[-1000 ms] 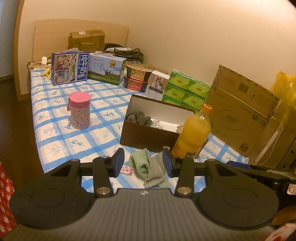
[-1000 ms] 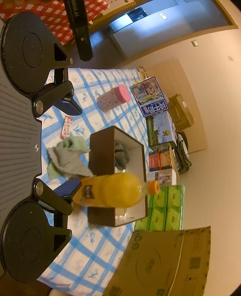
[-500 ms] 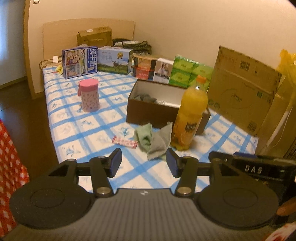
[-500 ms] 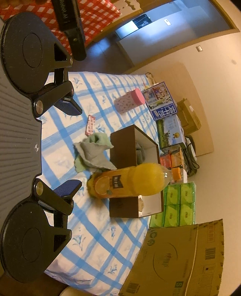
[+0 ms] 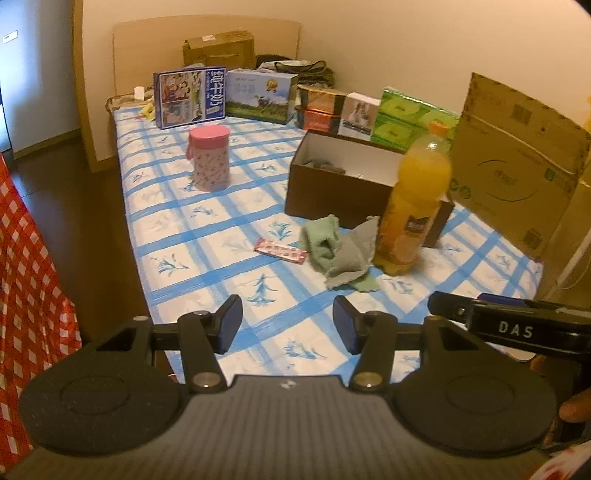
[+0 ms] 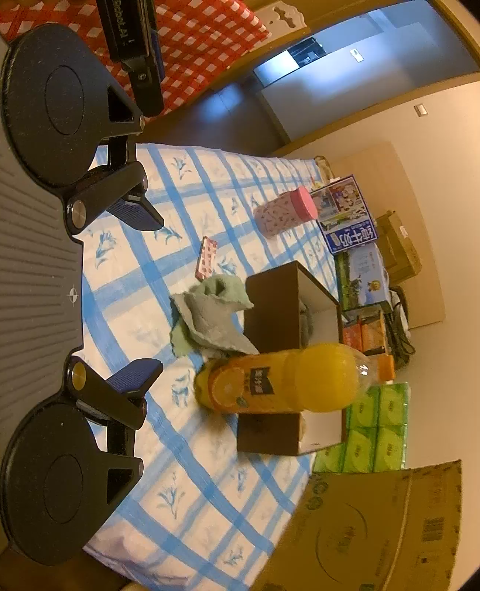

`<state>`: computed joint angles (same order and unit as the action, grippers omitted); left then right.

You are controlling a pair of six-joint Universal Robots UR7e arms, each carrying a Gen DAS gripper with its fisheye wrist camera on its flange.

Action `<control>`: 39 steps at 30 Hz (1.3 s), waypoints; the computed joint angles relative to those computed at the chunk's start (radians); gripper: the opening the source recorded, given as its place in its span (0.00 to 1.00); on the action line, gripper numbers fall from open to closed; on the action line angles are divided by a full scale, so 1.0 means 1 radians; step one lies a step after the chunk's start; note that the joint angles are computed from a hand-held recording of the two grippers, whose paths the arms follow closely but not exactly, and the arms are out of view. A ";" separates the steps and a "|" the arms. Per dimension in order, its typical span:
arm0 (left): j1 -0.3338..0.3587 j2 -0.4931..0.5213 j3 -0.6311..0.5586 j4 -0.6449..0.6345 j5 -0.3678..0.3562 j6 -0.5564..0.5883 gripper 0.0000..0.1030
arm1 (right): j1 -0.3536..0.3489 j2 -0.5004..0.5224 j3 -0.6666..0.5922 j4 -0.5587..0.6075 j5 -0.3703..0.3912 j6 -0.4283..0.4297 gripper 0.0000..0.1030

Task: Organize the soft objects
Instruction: 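Move both open tools back toward the green cloth beside the juice bottle, then grasp the green fuzzy cloth with the right tool and lift it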

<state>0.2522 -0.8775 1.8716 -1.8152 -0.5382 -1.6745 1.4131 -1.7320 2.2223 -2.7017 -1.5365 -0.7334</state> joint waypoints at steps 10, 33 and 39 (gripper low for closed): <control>0.094 -0.005 0.057 -0.188 0.024 0.196 0.50 | 0.003 0.142 -0.019 -0.119 -0.020 0.042 0.74; 0.386 0.156 0.021 -0.753 0.017 0.784 0.50 | -0.010 0.618 -0.261 -0.420 -0.089 0.149 0.47; 0.410 0.174 0.003 -0.780 0.005 0.813 0.50 | -0.025 0.634 -0.282 -0.381 -0.059 0.143 0.06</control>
<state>0.6625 -0.7033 1.8743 -2.5947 -0.5333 -0.8613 1.3878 -1.0982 1.9405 -3.0828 -1.5954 -0.5900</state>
